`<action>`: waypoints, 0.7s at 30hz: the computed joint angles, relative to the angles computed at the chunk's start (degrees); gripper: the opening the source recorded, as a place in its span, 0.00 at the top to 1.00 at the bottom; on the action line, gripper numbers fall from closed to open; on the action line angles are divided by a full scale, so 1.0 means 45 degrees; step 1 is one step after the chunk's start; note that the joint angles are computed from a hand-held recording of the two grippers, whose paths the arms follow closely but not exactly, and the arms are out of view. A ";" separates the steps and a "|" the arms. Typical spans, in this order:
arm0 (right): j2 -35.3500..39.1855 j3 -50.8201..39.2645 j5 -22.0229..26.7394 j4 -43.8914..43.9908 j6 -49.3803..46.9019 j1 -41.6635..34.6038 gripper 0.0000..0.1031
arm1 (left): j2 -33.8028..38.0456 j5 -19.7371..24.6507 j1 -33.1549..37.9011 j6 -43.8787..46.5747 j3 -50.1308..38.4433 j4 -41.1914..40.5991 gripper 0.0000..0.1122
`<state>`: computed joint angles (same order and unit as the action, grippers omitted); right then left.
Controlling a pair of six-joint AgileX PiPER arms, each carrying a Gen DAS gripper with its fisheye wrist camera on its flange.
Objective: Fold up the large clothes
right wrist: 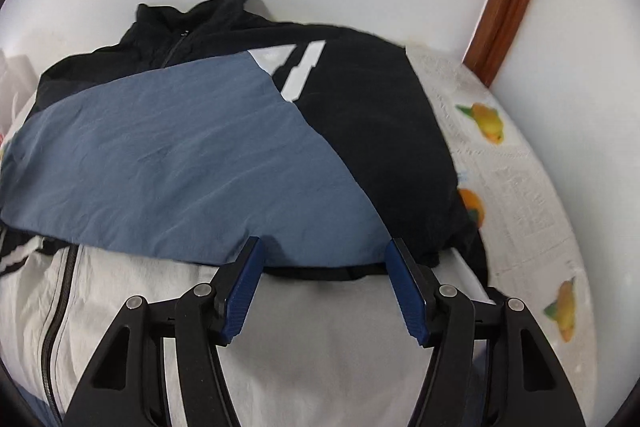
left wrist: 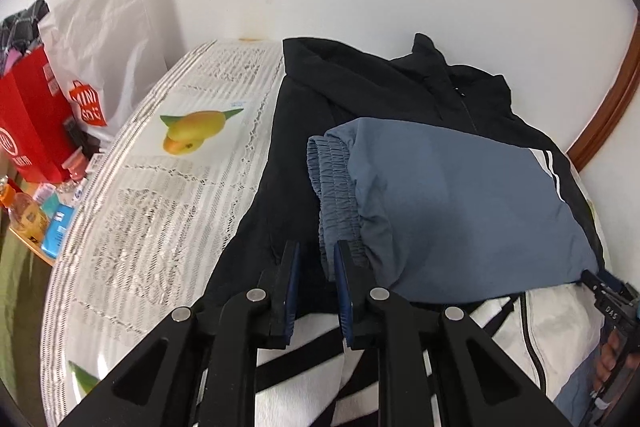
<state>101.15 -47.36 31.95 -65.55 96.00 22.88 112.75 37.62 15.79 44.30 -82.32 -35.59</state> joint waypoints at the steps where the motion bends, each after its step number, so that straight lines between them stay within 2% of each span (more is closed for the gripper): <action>1: -0.0229 0.0114 0.0172 -0.0002 -0.0046 0.0179 0.40 | -0.0194 0.0098 0.0082 0.0181 0.0155 -0.0096 0.85; 6: -0.2041 0.1205 0.0971 -0.0144 0.0276 0.1221 0.40 | -0.1387 0.0174 0.0576 0.1170 0.1163 -0.0443 0.85; 9: -0.3155 0.1759 0.2418 0.0056 0.0574 0.2431 0.40 | -0.2113 0.0424 0.1072 0.1658 0.1716 -0.0613 0.85; 13: -0.4082 0.2069 0.3208 0.0980 -0.0003 0.3294 0.40 | -0.2893 0.0953 0.1844 0.2023 0.2337 -0.0728 0.85; 16: -0.4393 0.2408 0.4385 0.1315 0.0277 0.4233 0.40 | -0.3556 0.1374 0.2460 0.2448 0.2912 -0.0929 0.85; 21: -0.5637 0.3286 0.4856 0.1970 0.0859 0.5150 0.40 | -0.4602 0.1828 0.3242 0.3504 0.3937 -0.1456 0.81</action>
<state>75.78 -32.57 53.80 -56.68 99.87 46.05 92.04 45.84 30.38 60.07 -64.60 -42.14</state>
